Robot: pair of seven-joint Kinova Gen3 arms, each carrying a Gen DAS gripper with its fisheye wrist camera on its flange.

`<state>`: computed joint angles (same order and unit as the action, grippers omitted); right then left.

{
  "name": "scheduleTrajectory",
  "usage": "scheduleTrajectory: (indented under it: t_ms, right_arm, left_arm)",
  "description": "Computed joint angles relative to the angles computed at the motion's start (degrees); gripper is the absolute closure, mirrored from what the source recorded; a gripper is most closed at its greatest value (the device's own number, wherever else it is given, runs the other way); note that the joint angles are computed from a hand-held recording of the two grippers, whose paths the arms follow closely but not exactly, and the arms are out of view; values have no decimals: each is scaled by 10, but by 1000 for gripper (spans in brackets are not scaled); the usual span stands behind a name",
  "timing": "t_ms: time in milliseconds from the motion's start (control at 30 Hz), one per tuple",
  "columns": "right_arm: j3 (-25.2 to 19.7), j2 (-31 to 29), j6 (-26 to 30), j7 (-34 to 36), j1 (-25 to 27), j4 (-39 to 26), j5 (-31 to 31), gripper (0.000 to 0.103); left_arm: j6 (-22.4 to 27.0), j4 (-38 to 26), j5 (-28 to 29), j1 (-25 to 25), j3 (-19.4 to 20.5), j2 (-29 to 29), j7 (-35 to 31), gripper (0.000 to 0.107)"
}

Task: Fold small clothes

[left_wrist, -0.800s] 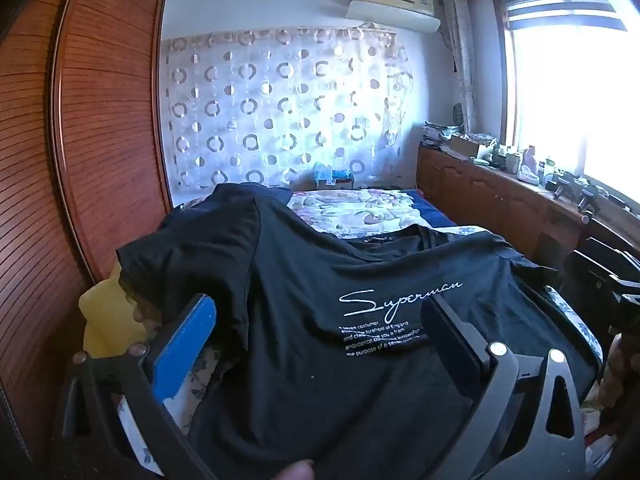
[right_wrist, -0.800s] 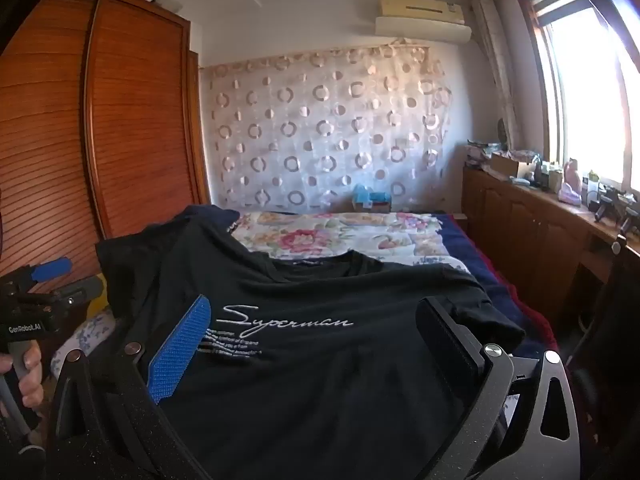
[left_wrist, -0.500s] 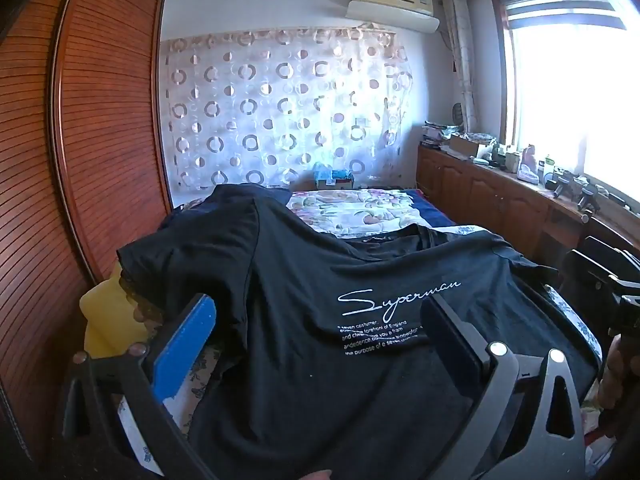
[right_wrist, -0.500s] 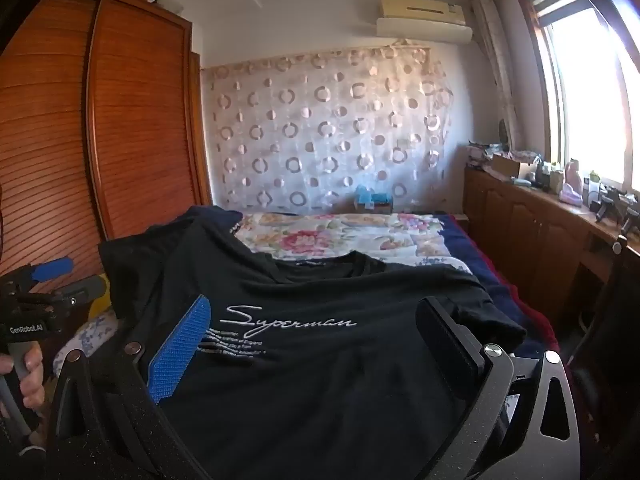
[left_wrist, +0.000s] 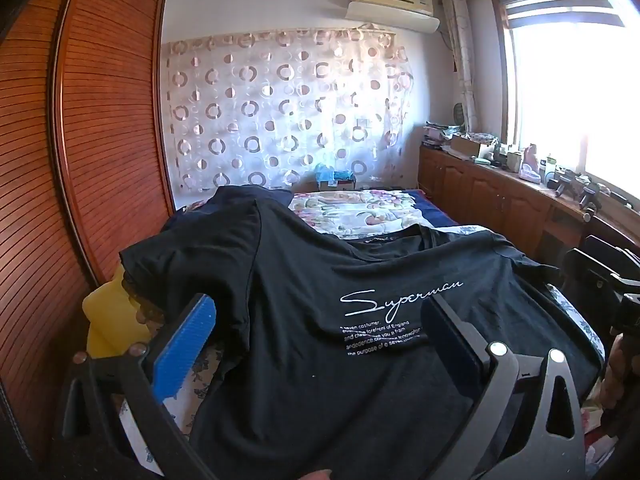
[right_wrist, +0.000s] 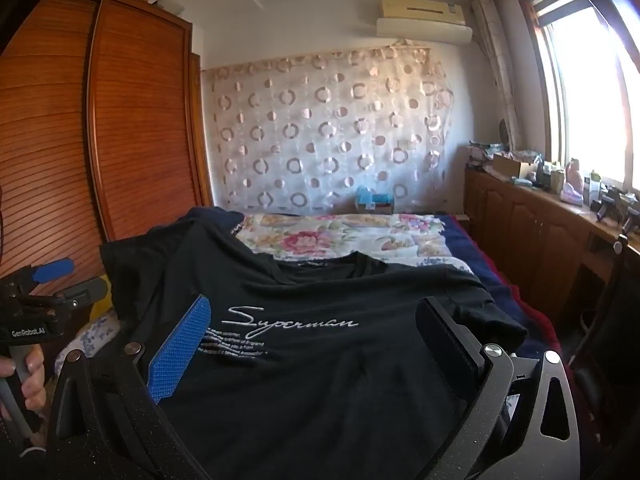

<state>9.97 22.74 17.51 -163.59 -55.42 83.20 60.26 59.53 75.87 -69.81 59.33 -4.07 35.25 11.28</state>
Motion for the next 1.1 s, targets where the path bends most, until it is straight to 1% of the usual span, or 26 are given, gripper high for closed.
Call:
scheduleTrajectory:
  t_ms: [433,1100]
  right_arm:
    - [-3,0,1,-2,2,0,2,0]
    - [-4,0,1,-7,2,1,6,0]
  left_arm:
    - [-5,7,-4,-4,0,-2,2,4]
    - [0,8,-8,-4,2,-6,-1,4]
